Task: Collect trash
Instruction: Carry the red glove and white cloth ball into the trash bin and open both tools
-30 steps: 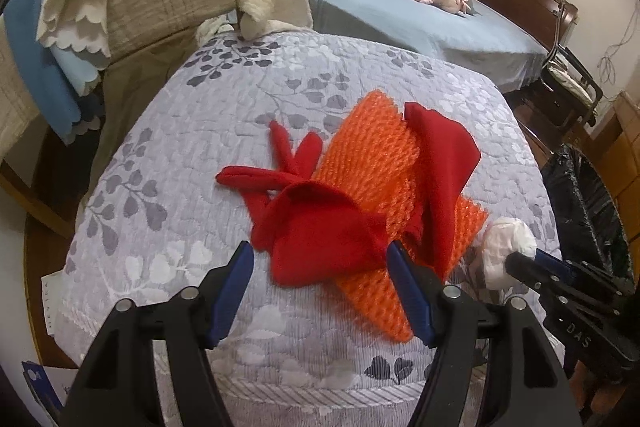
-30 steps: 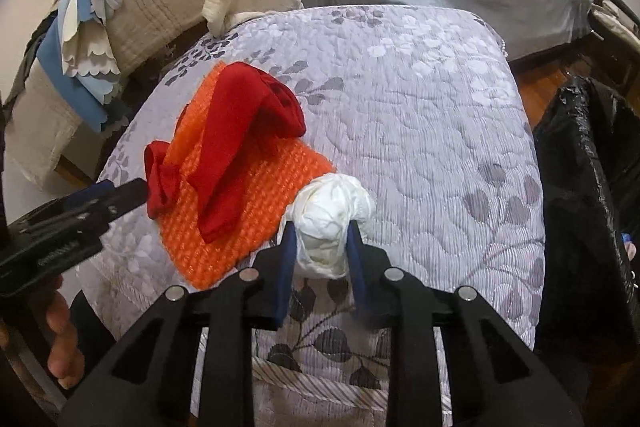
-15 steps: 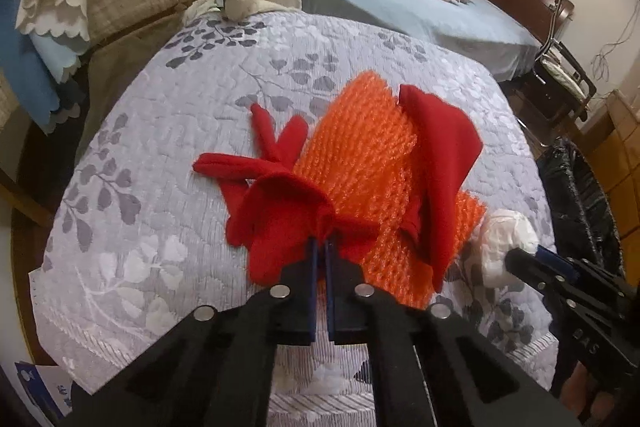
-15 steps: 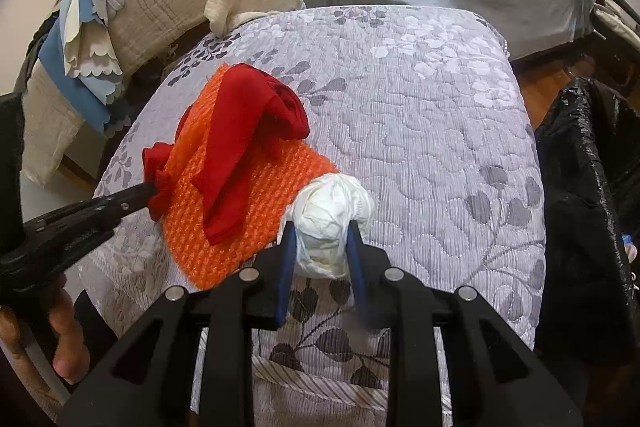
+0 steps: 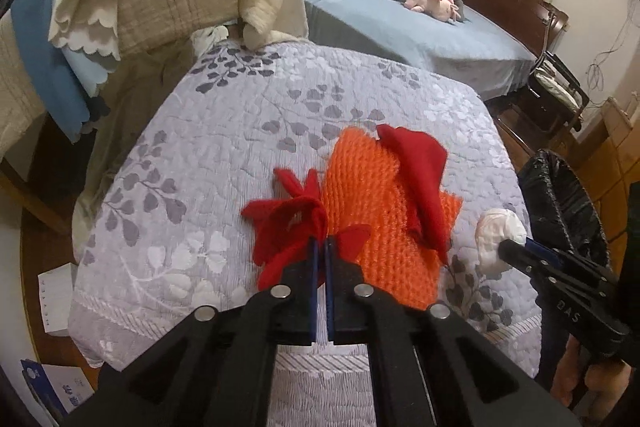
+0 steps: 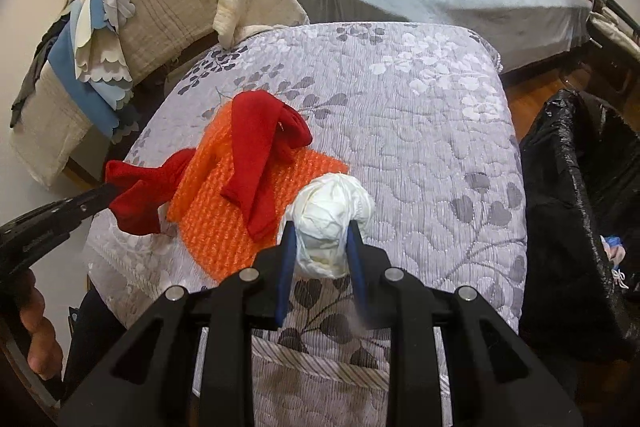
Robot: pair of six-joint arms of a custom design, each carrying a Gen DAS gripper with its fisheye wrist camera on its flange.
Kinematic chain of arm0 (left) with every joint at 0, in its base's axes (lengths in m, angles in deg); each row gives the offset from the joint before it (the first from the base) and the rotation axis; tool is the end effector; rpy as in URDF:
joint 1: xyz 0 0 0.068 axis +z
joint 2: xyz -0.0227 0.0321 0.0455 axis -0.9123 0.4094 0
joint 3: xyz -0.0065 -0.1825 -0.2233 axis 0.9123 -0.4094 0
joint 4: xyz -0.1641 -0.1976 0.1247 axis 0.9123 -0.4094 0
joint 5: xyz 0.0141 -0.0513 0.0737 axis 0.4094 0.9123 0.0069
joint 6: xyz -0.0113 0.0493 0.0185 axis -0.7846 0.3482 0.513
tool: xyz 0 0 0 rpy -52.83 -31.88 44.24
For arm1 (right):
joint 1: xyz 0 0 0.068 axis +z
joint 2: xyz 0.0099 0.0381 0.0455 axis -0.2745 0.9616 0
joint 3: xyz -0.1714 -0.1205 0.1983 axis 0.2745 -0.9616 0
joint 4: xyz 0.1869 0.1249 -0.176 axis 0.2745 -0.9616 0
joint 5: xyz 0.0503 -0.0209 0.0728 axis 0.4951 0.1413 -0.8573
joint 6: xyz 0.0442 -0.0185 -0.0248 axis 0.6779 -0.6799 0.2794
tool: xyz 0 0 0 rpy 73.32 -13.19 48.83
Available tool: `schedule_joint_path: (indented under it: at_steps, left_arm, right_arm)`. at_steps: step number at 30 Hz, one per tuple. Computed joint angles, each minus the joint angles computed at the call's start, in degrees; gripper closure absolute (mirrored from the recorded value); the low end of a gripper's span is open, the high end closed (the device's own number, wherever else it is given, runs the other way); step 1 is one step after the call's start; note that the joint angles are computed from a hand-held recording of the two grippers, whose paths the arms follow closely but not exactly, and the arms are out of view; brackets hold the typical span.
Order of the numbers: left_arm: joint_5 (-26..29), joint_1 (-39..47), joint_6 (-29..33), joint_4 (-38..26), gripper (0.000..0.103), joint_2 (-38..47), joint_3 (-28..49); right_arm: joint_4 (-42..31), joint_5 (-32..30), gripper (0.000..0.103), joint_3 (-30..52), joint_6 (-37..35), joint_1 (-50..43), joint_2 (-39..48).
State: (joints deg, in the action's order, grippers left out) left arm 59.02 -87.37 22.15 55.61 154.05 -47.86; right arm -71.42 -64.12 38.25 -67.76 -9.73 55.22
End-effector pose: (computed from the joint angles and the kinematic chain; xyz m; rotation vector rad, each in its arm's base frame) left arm 0.2966 -0.1170 0.0896 0.1374 2.5619 -0.2465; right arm 0.2800 0.0348 0.0662 0.0219 2.5825 0.2576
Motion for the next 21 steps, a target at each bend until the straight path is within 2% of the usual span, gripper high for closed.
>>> schedule_joint_path:
  at_steps: [12, 21]
  left_arm:
    - [-1.4, -1.2, 1.0, -4.2, 0.1, -10.6, -1.4]
    - [-3.5, -4.0, 0.0, -8.3, 0.1, -13.1, 1.0]
  right_arm:
    - [-2.3, 0.1, 0.079, -1.8, -0.4, -0.7, -6.1]
    - [-6.6, 0.7, 0.079, -2.2, -1.1, -1.1, -11.5]
